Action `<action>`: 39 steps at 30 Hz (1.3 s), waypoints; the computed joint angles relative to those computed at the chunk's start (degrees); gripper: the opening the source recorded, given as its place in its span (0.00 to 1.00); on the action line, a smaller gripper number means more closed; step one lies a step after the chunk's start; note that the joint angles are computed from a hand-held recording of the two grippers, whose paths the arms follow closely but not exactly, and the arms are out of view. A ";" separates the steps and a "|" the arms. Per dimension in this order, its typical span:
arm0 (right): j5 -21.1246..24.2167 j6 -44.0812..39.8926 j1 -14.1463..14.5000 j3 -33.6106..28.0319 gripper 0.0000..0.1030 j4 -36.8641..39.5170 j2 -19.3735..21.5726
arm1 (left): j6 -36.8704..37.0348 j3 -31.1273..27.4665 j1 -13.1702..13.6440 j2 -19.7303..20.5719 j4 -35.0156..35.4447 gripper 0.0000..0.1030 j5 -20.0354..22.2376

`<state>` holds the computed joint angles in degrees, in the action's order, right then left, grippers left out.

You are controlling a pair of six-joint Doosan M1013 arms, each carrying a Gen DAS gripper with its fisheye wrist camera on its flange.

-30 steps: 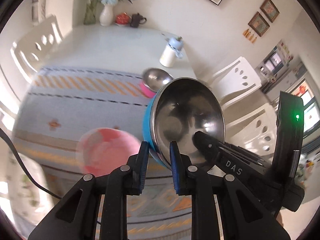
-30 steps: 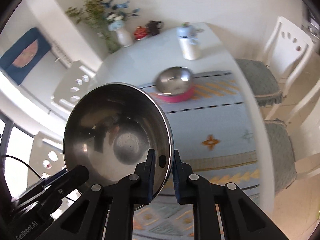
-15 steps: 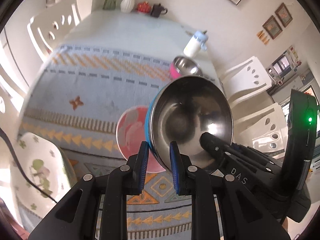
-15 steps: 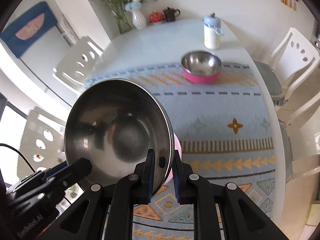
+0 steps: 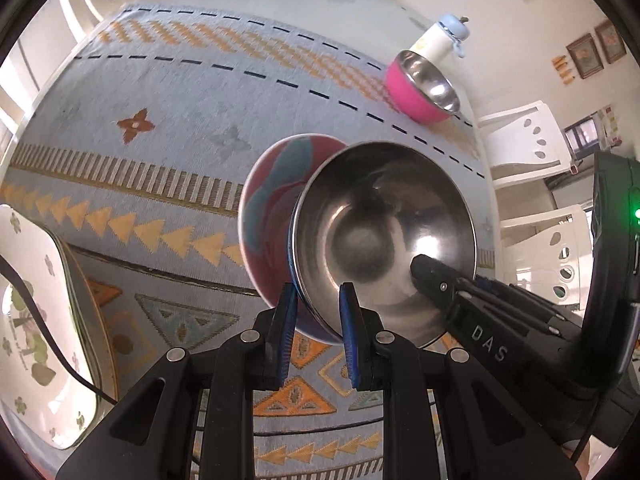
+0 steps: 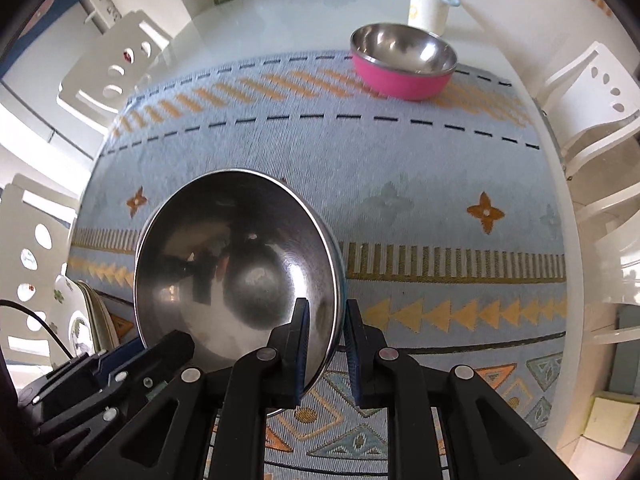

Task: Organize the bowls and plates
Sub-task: 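Lift the steel bowl and carry it over the pink bowl, then lower the steel bowl into the pink bowl and open both grippers, then move both grippers toward the rim of the pink-based steel bowl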

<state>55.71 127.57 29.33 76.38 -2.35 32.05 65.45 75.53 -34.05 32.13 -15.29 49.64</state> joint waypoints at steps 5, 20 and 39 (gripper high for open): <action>1.26 -0.57 0.14 -0.97 0.17 -0.89 0.65 | -0.19 -0.22 0.44 0.29 -0.49 0.19 0.04; -1.13 -5.87 -0.20 1.67 0.17 5.45 -1.56 | -1.15 3.22 1.36 -2.09 -0.92 0.20 -2.06; -12.81 -4.13 -4.56 5.51 0.31 3.31 -7.11 | -1.00 -4.57 0.14 -3.90 11.81 0.22 -3.72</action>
<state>42.90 123.44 24.78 81.89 0.96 24.95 64.45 70.96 -33.90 28.24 -3.48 45.92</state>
